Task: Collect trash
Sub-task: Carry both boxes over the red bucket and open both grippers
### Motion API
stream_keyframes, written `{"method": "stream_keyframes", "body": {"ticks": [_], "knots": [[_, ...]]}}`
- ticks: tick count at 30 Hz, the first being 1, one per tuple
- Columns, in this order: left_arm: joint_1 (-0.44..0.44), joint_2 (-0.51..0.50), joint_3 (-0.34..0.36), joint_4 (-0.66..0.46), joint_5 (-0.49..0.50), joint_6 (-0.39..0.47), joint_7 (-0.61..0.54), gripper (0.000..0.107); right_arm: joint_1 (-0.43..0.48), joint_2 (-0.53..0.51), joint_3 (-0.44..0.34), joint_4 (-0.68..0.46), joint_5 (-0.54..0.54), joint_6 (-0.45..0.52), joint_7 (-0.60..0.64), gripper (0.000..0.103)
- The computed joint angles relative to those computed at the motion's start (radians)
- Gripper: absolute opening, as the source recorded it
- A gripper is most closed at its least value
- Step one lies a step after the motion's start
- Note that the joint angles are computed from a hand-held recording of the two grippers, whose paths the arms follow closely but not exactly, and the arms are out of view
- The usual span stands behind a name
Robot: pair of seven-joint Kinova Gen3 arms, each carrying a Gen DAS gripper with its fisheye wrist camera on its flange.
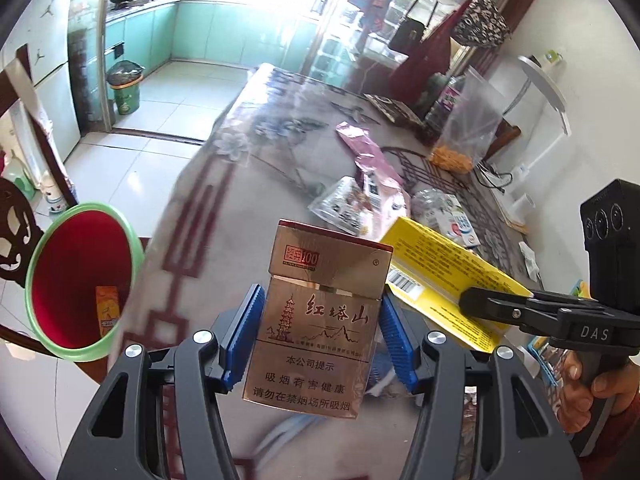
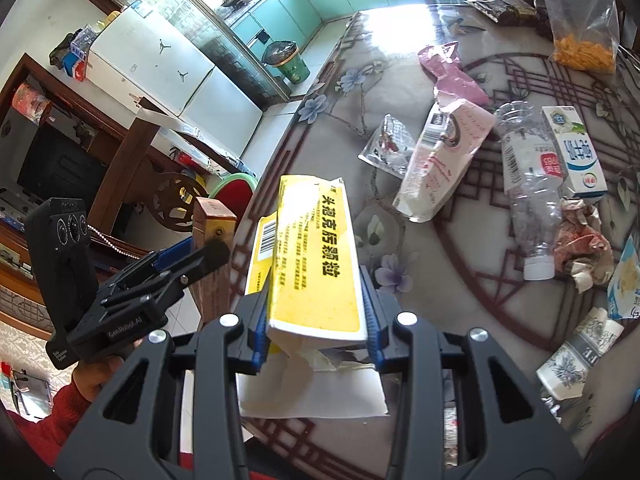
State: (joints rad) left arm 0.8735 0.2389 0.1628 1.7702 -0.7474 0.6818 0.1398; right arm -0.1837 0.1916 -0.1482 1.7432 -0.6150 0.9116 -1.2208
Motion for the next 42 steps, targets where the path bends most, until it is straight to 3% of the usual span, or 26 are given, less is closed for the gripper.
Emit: {"method": "stream_keyframes", "body": {"ticks": [7,19,26,31,42], "knots": [[-0.08,-0.106,0.013,0.153,-0.003,-0.069,0.022,0.054,-0.094,0.003,-0.024,-0.014,0.075,-0.063,-0.149,0.037],[-0.335,-0.262,0.062,0.355,0.159,-0.223,-0.239,0.054,-0.262,0.039,-0.06,-0.045,0.237,-0.153,-0.464,0.037],[-0.456,-0.333,0.061,0.418,0.27,-0.227,-0.402,0.054,-0.334,0.095,-0.083,-0.1,0.297,-0.176,-0.567,0.037],[-0.55,-0.367,0.08,0.455,0.274,-0.188,-0.422,0.054,-0.375,0.175,-0.096,-0.195,0.33,-0.144,-0.598,0.037],[-0.698,-0.403,0.02,0.503,0.44,-0.242,-0.67,0.054,-0.473,0.368,-0.101,-0.474,0.387,-0.042,-0.596,0.037]]}}
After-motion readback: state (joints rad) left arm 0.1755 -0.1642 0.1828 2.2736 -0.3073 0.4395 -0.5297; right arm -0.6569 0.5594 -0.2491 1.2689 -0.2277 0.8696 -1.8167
